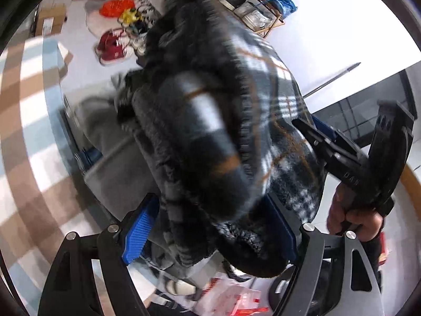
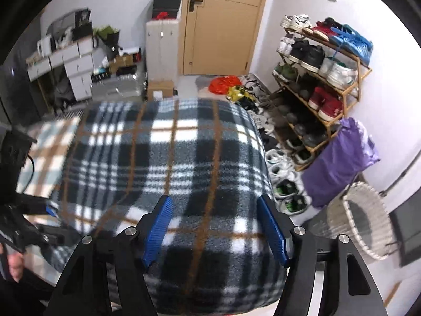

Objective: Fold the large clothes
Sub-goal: 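Place the folded shirt on top of the clothes stack on the grey box and release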

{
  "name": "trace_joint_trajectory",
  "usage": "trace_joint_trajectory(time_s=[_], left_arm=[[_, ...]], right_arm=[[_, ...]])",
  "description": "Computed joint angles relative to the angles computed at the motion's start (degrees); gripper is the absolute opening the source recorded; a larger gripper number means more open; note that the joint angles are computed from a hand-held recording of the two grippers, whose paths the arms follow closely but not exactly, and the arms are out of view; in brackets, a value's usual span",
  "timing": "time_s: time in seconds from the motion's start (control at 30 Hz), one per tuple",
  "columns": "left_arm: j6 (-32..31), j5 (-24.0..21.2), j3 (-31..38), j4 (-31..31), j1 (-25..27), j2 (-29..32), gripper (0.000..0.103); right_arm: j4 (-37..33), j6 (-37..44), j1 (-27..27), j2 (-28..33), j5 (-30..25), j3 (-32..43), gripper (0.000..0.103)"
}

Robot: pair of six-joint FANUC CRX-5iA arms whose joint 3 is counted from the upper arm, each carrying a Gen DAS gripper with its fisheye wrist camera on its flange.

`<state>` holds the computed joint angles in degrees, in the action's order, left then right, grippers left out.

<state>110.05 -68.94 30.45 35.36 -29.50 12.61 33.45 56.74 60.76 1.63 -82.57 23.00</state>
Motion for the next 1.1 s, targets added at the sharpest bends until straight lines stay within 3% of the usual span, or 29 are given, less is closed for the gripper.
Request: trace_joint_trajectory(time_s=[0.13, 0.2, 0.3, 0.47, 0.6, 0.67, 0.83, 0.9, 0.97, 1.1], left_arm=[[0.96, 0.19, -1.07, 1.11, 0.60, -0.46, 0.081], [1.95, -1.93, 1.64, -1.67, 0.76, -0.36, 0.081], [2.00, -4.63, 5.60, -5.97, 0.67, -0.94, 0.081], [1.77, -4.90, 4.96, -9.24, 0.72, -4.09, 0.081], [3.59, -5.79, 5.01, -18.41, -1.04, -7.49, 0.081], [4.62, -6.13, 4.97, -23.30, -2.54, -9.18, 0.081], [6.07, -0.81, -0.35, -32.94, -7.07, -15.51, 0.081], [6.89, 4.34, -4.92, -36.12, -9.04, -19.12, 0.081], [10.78, 6.60, -6.37, -42.52, -12.32, -21.13, 0.085], [18.80, 8.01, -7.82, -54.23, -19.42, -23.94, 0.101]], right_arm=[[0.89, -2.02, 0.37, -1.58, 2.45, -1.45, 0.072], [1.27, -4.03, 0.79, -2.15, 1.83, -1.62, 0.086], [-0.05, -6.99, 0.93, -3.06, 2.17, -1.36, 0.095], [2.48, -11.83, 2.94, -5.27, 5.08, -4.00, 0.098], [5.05, -15.35, 5.50, -7.26, 6.44, -6.40, 0.099], [8.63, -20.17, 8.32, -9.98, 8.25, -10.38, 0.099], [23.74, -40.42, 18.90, -19.34, 13.44, -25.89, 0.103], [29.16, -47.02, 23.39, -20.92, 11.61, -29.84, 0.103], [35.03, -55.82, 28.31, -22.68, 9.31, -34.84, 0.103], [40.51, -63.26, 36.78, -21.72, -0.62, -39.25, 0.103]])
